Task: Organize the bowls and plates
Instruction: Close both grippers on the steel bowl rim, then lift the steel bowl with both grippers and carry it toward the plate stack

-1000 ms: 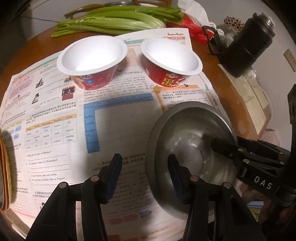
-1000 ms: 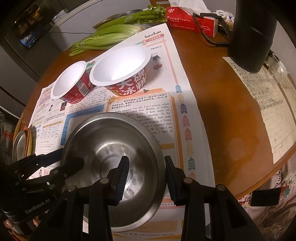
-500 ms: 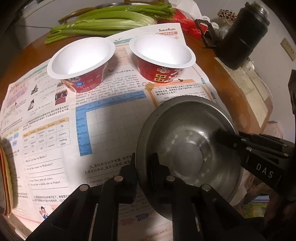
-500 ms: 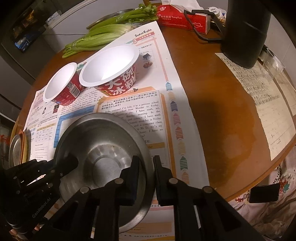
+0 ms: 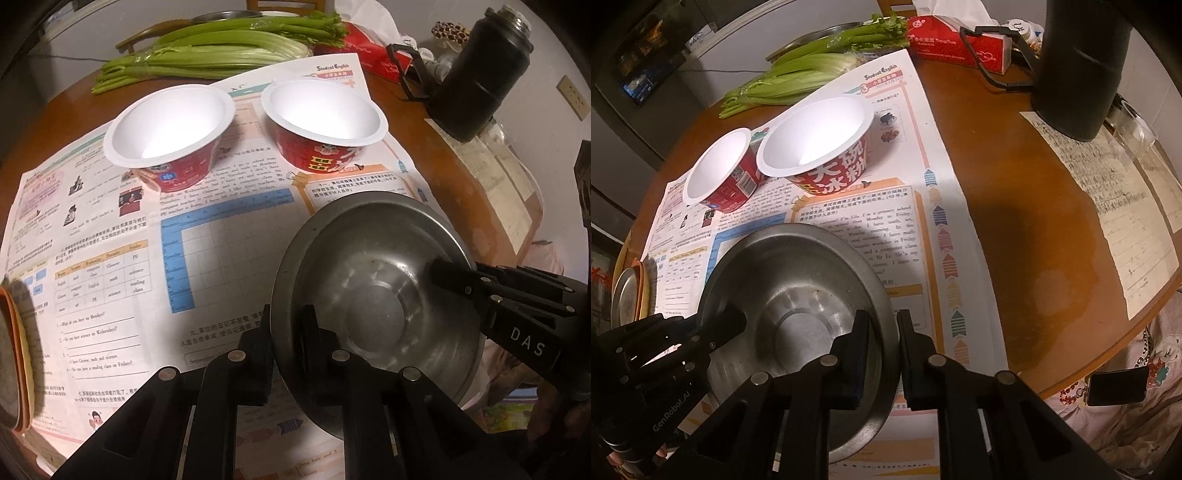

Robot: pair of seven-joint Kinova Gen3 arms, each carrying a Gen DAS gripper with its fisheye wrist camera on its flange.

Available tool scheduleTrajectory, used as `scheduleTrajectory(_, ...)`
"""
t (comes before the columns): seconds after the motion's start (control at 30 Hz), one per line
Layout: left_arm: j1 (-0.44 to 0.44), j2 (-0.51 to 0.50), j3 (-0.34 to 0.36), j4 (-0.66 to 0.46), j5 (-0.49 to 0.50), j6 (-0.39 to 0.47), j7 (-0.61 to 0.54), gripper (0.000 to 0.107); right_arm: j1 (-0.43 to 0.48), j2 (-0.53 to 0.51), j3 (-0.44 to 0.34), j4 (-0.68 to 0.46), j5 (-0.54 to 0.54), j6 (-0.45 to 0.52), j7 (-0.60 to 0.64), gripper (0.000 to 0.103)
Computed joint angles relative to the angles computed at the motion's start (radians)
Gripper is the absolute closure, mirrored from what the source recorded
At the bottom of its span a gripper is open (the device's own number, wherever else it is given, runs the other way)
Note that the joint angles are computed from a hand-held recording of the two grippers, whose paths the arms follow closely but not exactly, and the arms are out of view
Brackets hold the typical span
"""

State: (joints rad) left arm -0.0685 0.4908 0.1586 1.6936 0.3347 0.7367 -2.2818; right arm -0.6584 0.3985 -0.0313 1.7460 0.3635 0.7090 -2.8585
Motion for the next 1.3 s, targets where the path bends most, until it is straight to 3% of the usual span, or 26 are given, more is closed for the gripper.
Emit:
scheduleTrajectory(0.37,-0.065,-0.008,-0.015,-0.006,0.035,0.019,-0.018,0.094,-0.031,0.045,-0.014,-0.104,0.004,0.080,0.036,0.088)
scheduleTrajectory(0.77,-0.136,0.009,-0.054,-0.041,0.022,0.034,0.000,0.094,-0.067,0.177,-0.027,-0.331,-0.054,0.183,0.174,0.088)
scheduleTrajectory(1.23,-0.125,0.039,-0.052,-0.061,0.004,0.060,0.027,0.093,-0.080,0.193,-0.002,-0.356,-0.078,0.206,0.184,0.088)
scheduleTrajectory(1.3,-0.117,0.056,-0.059,-0.081,-0.004,0.083,0.055,0.087,-0.077,0.196,-0.001,-0.355,-0.084,0.208,0.182,0.088)
